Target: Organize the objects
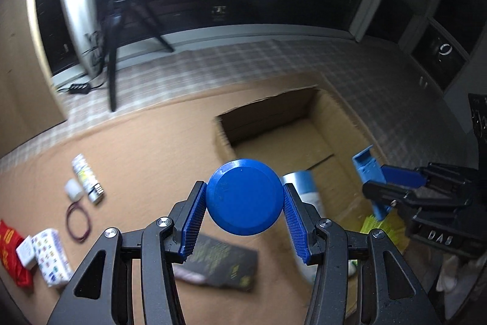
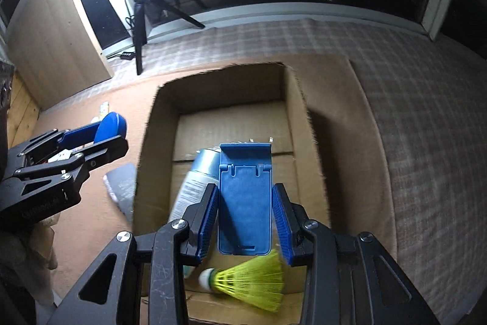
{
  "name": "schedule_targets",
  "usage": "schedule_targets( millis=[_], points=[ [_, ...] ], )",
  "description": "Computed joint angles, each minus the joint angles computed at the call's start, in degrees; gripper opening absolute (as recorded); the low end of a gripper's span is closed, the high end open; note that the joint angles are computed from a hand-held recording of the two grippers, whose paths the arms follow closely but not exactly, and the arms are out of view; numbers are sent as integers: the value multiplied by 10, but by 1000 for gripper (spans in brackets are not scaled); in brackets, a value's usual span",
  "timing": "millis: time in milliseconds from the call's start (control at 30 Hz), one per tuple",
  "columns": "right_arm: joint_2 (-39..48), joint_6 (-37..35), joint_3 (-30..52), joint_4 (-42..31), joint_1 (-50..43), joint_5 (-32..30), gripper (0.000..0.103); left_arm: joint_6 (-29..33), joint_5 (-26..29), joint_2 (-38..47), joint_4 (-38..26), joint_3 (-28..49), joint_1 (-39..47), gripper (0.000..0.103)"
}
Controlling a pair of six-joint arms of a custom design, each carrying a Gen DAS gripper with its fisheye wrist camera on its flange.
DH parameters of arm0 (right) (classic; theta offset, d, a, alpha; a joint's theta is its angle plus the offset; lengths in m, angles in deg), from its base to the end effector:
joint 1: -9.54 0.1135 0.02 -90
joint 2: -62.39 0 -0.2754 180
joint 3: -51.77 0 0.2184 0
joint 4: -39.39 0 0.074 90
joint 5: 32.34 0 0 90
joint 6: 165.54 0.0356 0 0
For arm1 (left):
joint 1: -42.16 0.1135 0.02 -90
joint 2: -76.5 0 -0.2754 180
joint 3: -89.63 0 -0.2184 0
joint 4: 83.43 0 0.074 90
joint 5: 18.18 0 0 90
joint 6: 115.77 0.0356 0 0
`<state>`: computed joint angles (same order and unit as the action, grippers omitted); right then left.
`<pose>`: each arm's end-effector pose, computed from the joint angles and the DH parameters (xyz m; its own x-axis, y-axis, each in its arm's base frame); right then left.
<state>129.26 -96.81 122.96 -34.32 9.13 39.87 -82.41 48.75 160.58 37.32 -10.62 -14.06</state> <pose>0.1677 0.0097 0.2822 -0.8357 -0.3394 -0.4318 -0.4334 0.8904 0.1388 0.1544 -0.2057 0.2753 -0.8316 -0.1390 -0.5378 -0.0487 0.9827 -0.1787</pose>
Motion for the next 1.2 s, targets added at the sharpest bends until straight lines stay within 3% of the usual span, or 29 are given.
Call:
schedule_targets(
  millis=[133, 200, 233, 267, 300, 567, 767, 1033, 1200],
  points=[
    [6, -16, 0, 0, -18, -9, 33, 15, 6, 45, 9, 39, 3, 54],
    [4, -18, 2, 0, -17, -8, 38, 24, 12, 56, 15, 50, 4, 55],
    [0, -15, 1, 1, -15, -3, 49, 26, 14, 58, 18, 53, 5, 59],
    [-5, -13, -1, 4, -15, 0, 56, 25, 16, 58, 18, 54, 6, 73],
    [-8, -11, -1, 7, -15, 0, 58, 21, 10, 54, 18, 53, 5, 80],
    [-14, 2, 4, -11, -9, -28, 58, 4, -1, -17, 10, -9, 17, 80],
    [-45, 42, 3, -26, 33, -43, 58, -28, -12, -115, -38, -84, 18, 80],
    [-85, 138, 11, -41, 146, -58, 58, -91, -16, -246, -121, -173, 2, 80],
    [-124, 220, -15, -35, 230, -45, 58, -111, -5, -278, -134, -201, -9, 80]
  ],
)
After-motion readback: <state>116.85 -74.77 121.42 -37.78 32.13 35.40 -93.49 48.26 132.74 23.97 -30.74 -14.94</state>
